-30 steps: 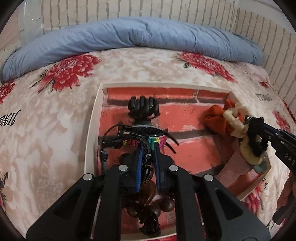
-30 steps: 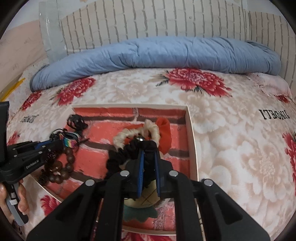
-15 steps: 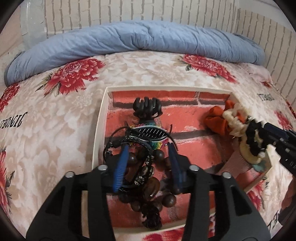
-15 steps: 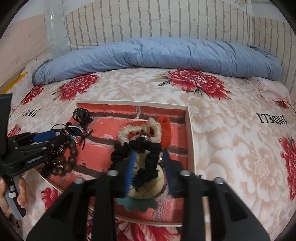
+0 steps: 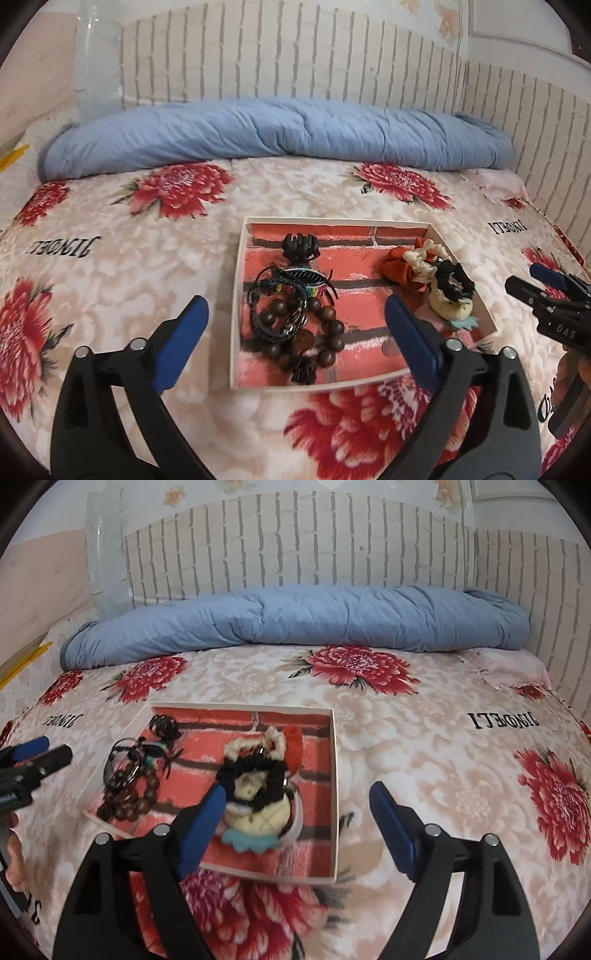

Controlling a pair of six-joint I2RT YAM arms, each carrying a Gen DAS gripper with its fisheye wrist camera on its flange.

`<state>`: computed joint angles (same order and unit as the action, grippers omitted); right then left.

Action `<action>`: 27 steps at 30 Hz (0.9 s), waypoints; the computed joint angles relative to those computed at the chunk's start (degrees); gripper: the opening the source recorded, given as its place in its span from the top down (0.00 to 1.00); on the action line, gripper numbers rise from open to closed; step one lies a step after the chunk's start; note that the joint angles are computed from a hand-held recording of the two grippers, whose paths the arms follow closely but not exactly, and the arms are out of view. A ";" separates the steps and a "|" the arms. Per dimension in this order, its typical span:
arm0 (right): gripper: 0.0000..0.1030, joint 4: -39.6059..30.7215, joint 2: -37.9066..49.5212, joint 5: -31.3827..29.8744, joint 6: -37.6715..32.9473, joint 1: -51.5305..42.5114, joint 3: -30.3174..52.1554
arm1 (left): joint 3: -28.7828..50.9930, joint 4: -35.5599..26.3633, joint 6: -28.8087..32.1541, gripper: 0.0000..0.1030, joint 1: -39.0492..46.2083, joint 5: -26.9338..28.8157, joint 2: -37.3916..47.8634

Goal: Organize jewelry

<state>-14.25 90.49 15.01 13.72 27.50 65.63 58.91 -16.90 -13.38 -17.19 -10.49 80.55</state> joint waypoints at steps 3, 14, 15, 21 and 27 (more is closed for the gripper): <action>0.14 1.50 -4.72 1.83 1.08 2.16 -4.98 | -4.22 -0.90 -0.48 0.05 -1.63 -2.32 -6.18; 0.04 3.47 -21.34 13.90 7.20 14.65 -20.40 | -17.73 -10.91 -9.56 0.05 -13.98 -17.74 -31.57; 0.04 2.95 -22.78 15.16 7.92 15.94 -21.30 | -18.22 -12.84 -11.07 0.05 -16.80 -20.89 -33.60; 0.04 -4.26 -29.19 23.49 13.25 24.92 -22.48 | -16.69 -26.90 -22.75 0.05 -35.59 -37.60 -40.35; 0.04 -15.66 -34.49 34.21 22.48 37.33 -21.80 | -10.59 -51.95 -50.08 0.05 -57.11 -50.22 -36.71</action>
